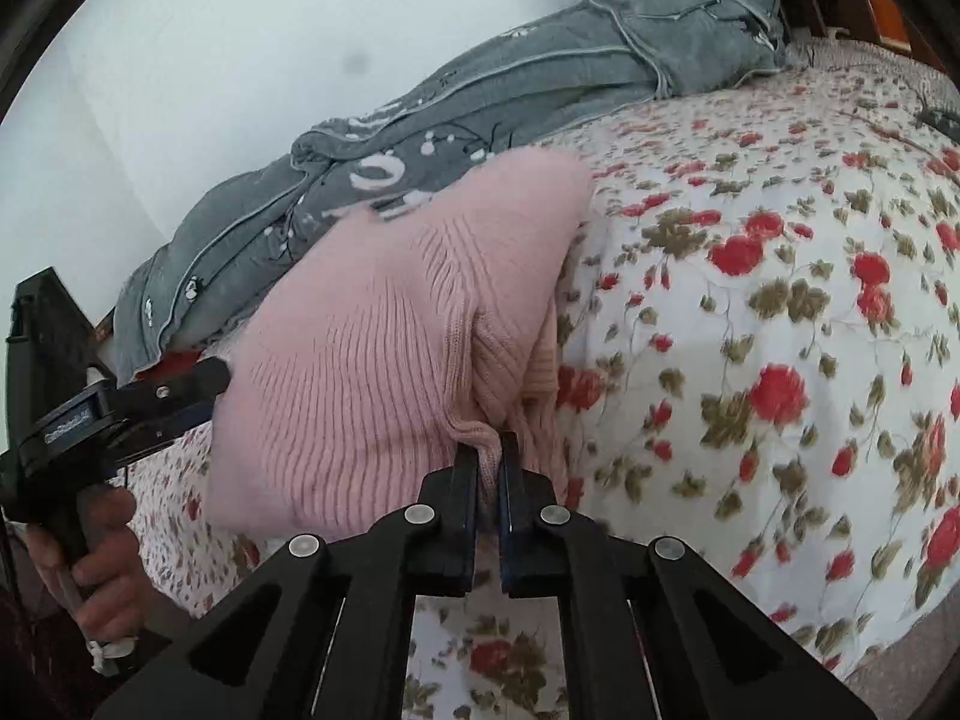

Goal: Fold small clothes

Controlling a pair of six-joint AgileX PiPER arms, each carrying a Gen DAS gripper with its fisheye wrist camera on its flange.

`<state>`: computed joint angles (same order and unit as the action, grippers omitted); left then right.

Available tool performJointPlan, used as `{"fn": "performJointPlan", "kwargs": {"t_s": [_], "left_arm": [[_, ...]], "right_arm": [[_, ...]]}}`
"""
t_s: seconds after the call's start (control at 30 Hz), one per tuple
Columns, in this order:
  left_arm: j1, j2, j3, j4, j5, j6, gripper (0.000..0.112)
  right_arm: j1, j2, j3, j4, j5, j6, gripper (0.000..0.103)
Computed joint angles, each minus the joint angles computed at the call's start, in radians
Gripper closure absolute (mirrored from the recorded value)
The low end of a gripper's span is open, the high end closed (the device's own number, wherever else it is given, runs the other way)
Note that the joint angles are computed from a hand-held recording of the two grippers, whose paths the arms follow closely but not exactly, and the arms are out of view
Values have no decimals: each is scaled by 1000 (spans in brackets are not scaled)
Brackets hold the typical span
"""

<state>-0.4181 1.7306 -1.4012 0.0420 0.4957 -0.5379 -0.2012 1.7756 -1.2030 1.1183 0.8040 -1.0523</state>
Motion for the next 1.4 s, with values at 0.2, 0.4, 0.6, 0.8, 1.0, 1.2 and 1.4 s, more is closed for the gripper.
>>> {"fn": "performJointPlan", "kwargs": {"t_s": [0.2,0.4,0.6,0.8,1.0,1.2,1.4], "left_arm": [[25,29,-36,-99,18,89,45],[-7,53,-60,-90,28,107,45],[0,19,-50,-82,12,126,46],[36,53,-107,-188,35,197,45],[65,93,-149,-246,56,233,45],[127,172,-247,-401,116,326,45],[165,270,-296,-609,160,486,43]], "right_arm": [[-54,-42,-104,42,83,23,55],[40,82,-302,-131,47,269,50],[-2,92,-255,-6,81,62,86],[-4,143,-272,-88,35,137,86],[-45,161,-335,-57,124,189,70],[0,233,-478,-132,120,319,59],[-9,322,-513,-100,191,347,45]]}}
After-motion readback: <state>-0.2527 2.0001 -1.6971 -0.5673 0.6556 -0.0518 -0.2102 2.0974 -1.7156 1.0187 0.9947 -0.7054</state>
